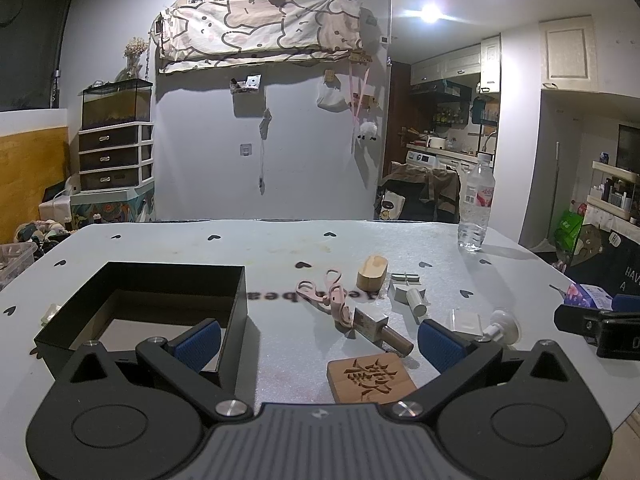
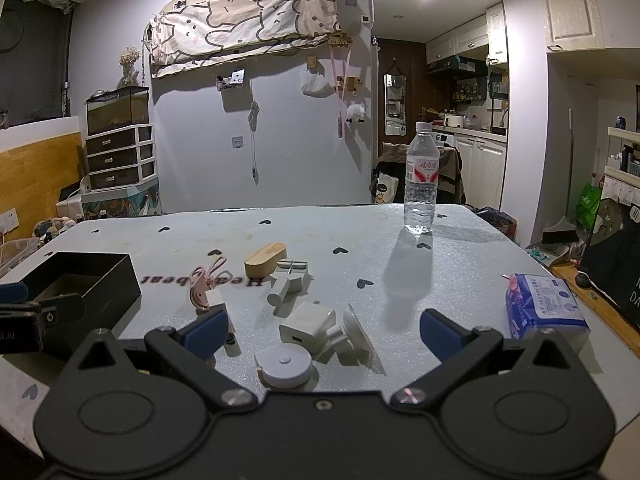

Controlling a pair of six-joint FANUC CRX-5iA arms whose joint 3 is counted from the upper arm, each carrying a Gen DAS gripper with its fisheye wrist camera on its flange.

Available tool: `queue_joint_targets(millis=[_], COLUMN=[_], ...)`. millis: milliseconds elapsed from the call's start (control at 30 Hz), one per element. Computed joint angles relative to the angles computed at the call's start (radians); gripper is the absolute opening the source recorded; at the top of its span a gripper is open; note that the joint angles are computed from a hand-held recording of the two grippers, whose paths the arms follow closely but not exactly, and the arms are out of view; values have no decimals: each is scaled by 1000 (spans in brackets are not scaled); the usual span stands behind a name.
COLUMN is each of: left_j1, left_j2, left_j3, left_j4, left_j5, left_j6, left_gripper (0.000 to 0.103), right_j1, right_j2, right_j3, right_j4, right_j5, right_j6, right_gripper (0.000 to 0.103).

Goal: Organize rigid objects

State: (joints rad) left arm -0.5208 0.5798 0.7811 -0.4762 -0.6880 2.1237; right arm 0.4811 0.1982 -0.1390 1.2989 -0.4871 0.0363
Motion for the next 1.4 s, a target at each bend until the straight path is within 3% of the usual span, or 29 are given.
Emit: queue_joint_targets(millis=[1067,1400], left_j1=[-1,-11], left_j2=[-1,1], left_j3=[-3,13], left_j4=[-6,-3], left_j5=[4,-12], left_j6=[5,2], left_gripper=[103,103], right_j1=[-5,-10], right_j2=[-20,-20], right_j3=[-20,-31], right_j4=[5,73], right_j5=[-3,6], right_j6=[-7,-68], right_gripper=[103,103])
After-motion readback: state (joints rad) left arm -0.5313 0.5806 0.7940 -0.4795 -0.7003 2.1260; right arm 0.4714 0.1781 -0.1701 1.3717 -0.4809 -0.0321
